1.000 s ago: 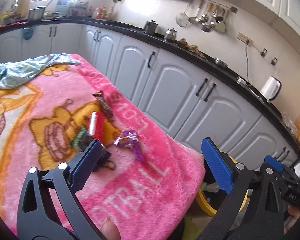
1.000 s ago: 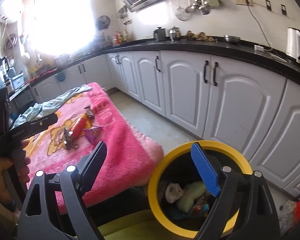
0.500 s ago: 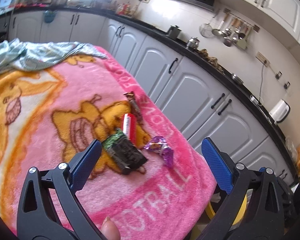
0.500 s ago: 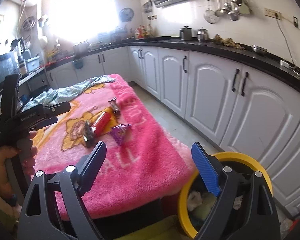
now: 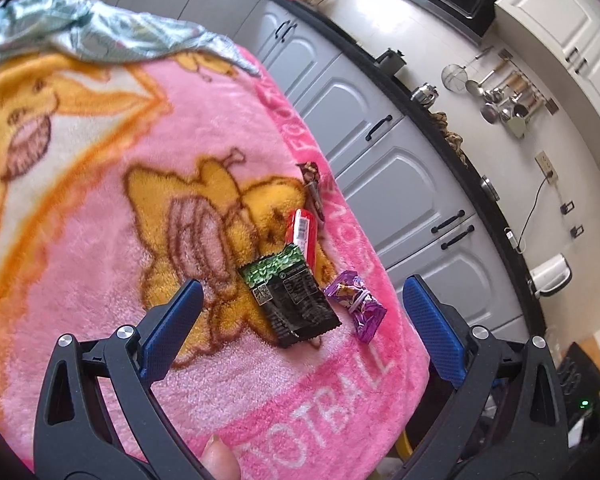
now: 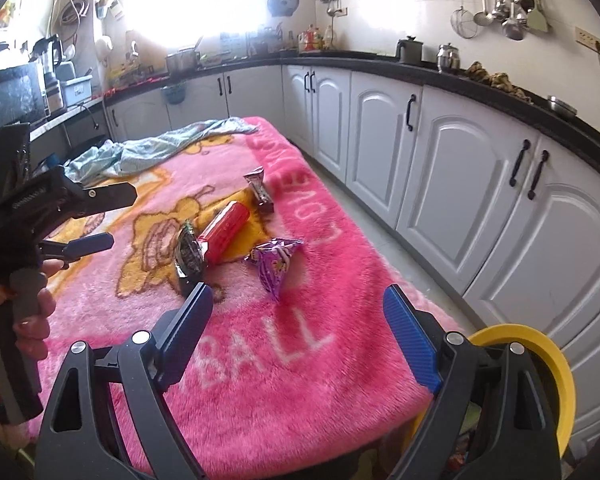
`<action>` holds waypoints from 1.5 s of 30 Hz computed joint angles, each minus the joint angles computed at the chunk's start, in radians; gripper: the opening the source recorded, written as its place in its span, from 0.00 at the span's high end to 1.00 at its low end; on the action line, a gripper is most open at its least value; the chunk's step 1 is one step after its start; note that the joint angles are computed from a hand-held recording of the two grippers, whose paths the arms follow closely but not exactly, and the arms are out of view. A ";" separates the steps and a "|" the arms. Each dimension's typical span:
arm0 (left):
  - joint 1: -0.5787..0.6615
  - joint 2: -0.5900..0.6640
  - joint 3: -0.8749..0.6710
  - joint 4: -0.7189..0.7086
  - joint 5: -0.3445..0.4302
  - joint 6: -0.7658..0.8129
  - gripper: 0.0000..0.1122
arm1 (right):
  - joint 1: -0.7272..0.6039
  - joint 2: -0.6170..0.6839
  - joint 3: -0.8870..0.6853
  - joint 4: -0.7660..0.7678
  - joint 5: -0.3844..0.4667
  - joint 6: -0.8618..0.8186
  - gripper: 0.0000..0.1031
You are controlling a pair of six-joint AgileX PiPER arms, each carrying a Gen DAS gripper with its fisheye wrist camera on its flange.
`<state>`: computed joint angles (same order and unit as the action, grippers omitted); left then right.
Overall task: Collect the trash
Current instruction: 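Grasp black-green snack packet with left tool while right tool grasps purple wrapper, then carry black packet with left tool while right tool carries purple wrapper to bin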
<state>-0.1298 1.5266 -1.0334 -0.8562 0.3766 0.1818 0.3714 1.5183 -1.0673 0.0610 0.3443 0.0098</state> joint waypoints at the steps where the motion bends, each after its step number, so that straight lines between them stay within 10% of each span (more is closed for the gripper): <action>1: 0.008 0.015 -0.005 -0.039 0.014 0.027 0.18 | 0.001 0.019 -0.014 0.008 0.003 -0.010 0.18; 9: 0.048 0.139 -0.067 -0.211 0.103 0.109 0.31 | 0.020 0.184 -0.133 0.036 0.040 -0.057 0.31; 21: 0.059 0.253 -0.154 -0.185 0.137 -0.027 0.45 | 0.003 0.333 -0.248 0.186 0.118 -0.189 0.84; 45: 0.089 0.169 -0.048 -0.233 0.132 0.120 0.69 | -0.019 0.203 -0.034 0.345 0.025 -0.329 0.88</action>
